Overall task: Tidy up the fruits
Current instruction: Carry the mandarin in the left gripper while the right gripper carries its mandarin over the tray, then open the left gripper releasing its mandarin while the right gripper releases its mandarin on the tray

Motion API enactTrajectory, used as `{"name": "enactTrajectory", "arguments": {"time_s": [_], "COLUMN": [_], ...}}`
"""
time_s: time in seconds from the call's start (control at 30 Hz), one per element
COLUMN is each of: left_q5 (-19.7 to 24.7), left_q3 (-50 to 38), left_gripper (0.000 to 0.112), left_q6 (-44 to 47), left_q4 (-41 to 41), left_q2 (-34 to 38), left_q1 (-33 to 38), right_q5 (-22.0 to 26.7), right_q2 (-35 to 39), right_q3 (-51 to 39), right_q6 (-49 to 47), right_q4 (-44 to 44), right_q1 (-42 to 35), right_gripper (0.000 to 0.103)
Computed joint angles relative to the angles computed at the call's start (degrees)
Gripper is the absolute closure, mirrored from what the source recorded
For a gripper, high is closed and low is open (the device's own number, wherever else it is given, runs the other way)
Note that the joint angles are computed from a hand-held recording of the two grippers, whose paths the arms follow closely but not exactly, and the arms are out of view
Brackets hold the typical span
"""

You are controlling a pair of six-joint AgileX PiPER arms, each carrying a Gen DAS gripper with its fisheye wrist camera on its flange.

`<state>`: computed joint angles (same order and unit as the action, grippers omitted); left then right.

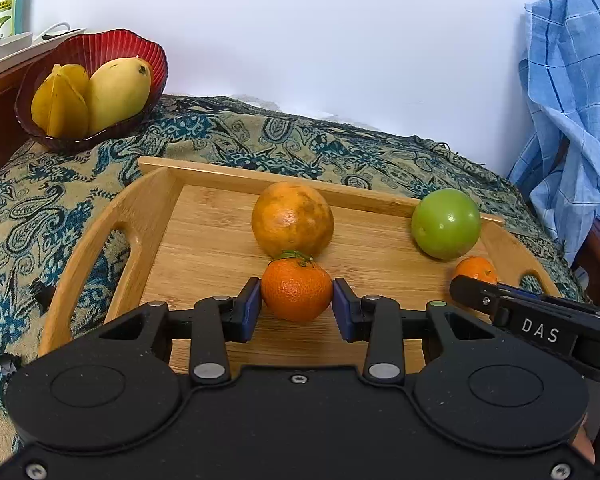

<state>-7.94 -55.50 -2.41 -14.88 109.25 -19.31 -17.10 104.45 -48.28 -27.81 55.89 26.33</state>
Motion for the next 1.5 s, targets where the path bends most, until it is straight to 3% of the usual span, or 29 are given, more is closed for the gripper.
{"name": "enactTrajectory", "arguments": {"time_s": [0.33, 0.87, 0.93, 1.0, 1.03, 1.13, 1.2, 1.3, 1.5], "left_q5": [-0.12, -0.64, -1.41, -1.95, -2.00, -2.10, -2.32, -3.01, -5.35], "left_q3": [-0.22, -0.16, 0.40, 1.01, 1.11, 1.22, 1.57, 2.69, 5.21], "left_gripper": [0.076, 0.076, 0.072, 0.060, 0.058, 0.054, 0.045, 0.036, 0.026], "left_q6": [3.43, 19.03, 15.38, 9.26, 9.63, 16.80, 20.68, 21.33, 30.14], "left_q4": [-3.37, -18.15, -14.88, -9.15, -9.73, -16.60, -20.47, -20.73, -28.11], "left_q2": [0.42, 0.23, 0.03, -0.24, -0.31, -0.46, -0.73, -1.61, -3.87], "left_q1": [-0.12, -1.34, -1.29, -0.88, -0.85, -1.17, -1.43, -1.82, -3.77], "right_q5": [0.19, 0.89, 1.33, 1.42, 1.48, 1.86, 2.10, 1.47, -1.28], "right_q2": [0.15, -0.10, -0.14, -0.30, -0.44, -0.68, -1.02, -1.71, -3.29], "right_q3": [-0.10, 0.21, 0.16, 0.46, 0.68, 0.93, 1.24, 2.04, 4.00], "right_q6": [0.52, 1.14, 1.00, 1.93, 2.53, 3.00, 3.15, 1.90, -2.92], "right_q4": [-0.65, -1.52, -1.60, -2.48, -3.04, -3.80, -4.34, -3.54, 0.13], "right_q1": [-0.07, -0.34, -0.42, -0.45, -0.51, -0.74, -0.83, -0.43, 1.44], "right_gripper": [0.063, 0.060, 0.053, 0.053, 0.046, 0.040, 0.036, 0.033, 0.014]}}
